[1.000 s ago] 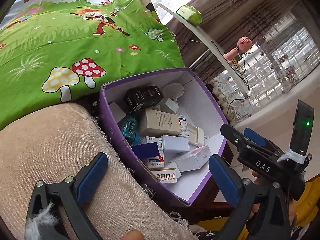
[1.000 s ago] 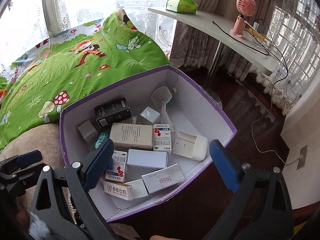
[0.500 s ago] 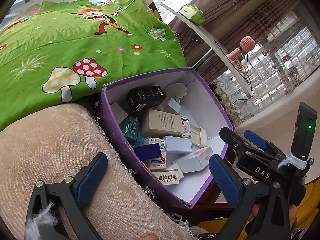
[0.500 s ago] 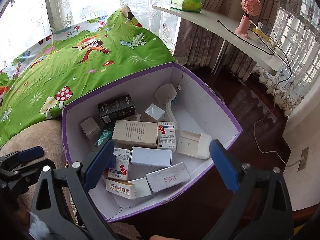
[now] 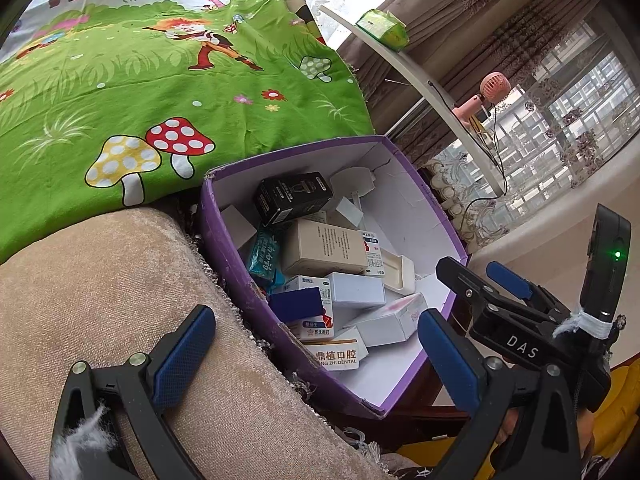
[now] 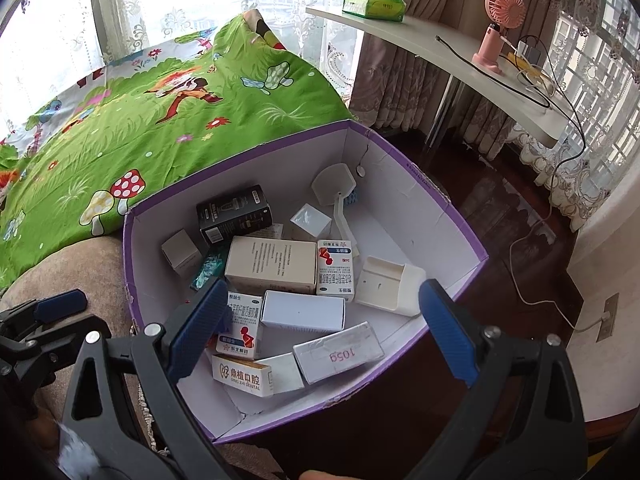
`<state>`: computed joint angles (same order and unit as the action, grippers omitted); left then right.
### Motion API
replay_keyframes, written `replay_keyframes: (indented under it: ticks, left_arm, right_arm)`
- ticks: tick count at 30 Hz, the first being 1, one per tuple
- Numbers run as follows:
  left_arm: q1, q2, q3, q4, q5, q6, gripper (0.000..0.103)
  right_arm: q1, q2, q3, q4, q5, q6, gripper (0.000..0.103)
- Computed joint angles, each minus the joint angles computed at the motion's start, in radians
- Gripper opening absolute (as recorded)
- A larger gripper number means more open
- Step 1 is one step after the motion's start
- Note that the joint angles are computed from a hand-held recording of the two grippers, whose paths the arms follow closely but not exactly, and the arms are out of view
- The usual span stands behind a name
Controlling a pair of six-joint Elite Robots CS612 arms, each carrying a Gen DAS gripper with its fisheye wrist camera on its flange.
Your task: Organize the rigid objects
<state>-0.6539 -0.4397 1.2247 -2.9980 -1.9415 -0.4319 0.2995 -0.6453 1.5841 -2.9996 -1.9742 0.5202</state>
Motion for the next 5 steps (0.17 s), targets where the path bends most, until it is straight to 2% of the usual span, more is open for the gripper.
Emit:
replay_keyframes:
  ticks: [5]
  left_arm:
    - [-0.004, -0.001, -0.001, 0.007, 0.018, 0.014, 0.102]
  right_arm:
    - [-0.001, 0.000, 0.000, 0.001, 0.002, 0.001, 0.097]
